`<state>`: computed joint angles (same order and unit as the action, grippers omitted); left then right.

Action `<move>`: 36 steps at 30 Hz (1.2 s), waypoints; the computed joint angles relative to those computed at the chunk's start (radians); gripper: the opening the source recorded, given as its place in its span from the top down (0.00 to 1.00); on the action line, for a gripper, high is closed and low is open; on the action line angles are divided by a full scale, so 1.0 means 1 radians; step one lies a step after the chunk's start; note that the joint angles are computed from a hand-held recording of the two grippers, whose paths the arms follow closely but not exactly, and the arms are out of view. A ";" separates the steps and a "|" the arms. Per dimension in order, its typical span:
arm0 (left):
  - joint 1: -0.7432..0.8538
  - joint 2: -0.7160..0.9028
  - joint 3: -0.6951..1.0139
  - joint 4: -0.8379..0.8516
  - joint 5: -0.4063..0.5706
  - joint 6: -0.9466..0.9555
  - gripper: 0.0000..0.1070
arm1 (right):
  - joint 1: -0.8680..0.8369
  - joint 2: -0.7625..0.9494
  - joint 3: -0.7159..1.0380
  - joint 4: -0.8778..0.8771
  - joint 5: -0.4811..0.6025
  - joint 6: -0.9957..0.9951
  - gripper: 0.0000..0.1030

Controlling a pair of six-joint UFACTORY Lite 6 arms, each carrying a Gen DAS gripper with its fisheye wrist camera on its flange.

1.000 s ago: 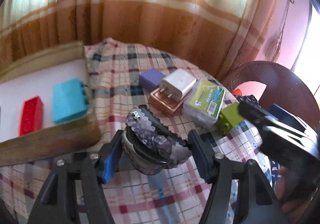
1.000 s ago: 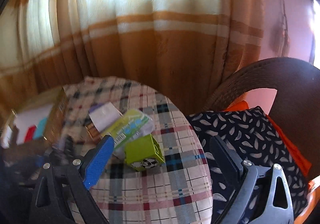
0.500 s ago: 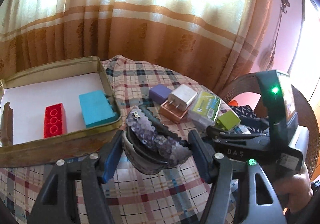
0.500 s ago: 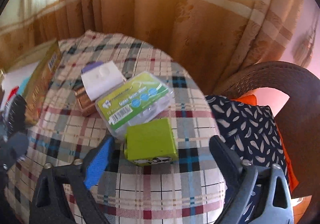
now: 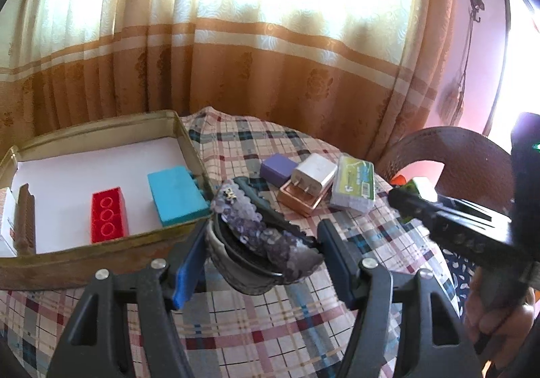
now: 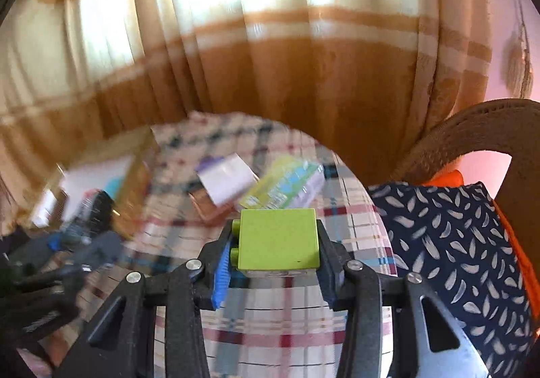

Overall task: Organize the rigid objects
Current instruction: 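Carry the headband with the left gripper while the right gripper carries the green block over the tray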

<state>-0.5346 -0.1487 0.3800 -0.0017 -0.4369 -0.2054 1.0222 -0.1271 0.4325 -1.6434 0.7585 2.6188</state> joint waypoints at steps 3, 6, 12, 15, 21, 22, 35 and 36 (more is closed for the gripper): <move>0.005 -0.039 -0.022 -0.054 -0.013 0.063 0.39 | 0.047 -0.004 0.025 0.005 0.061 0.024 0.56; 0.020 -0.069 -0.041 -0.095 -0.022 0.113 0.39 | 0.083 0.024 0.079 0.029 0.104 0.013 0.56; 0.072 -0.107 -0.056 -0.218 -0.059 0.272 0.39 | 0.117 0.141 0.189 0.032 0.172 0.055 0.56; 0.133 -0.116 -0.065 -0.247 -0.092 0.332 0.39 | 0.111 0.215 0.264 0.005 0.171 0.075 0.56; 0.319 -0.110 -0.071 -0.131 -0.129 0.271 0.39 | 0.114 0.396 0.459 -0.008 0.189 0.046 0.56; 0.346 -0.105 -0.068 -0.118 -0.133 0.265 0.39 | 0.113 0.425 0.493 -0.011 0.190 0.041 0.56; 0.504 0.030 -0.006 -0.045 -0.172 0.214 0.39 | 0.124 0.766 0.921 -0.018 0.226 -0.100 0.56; 0.507 0.038 -0.005 -0.055 -0.177 0.226 0.39 | 0.131 0.792 0.949 -0.012 0.240 -0.113 0.56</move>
<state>-0.0273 -0.1104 0.3753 -0.0571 -0.6144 0.0202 1.1528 0.6645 1.3812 -1.6555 0.9986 2.5053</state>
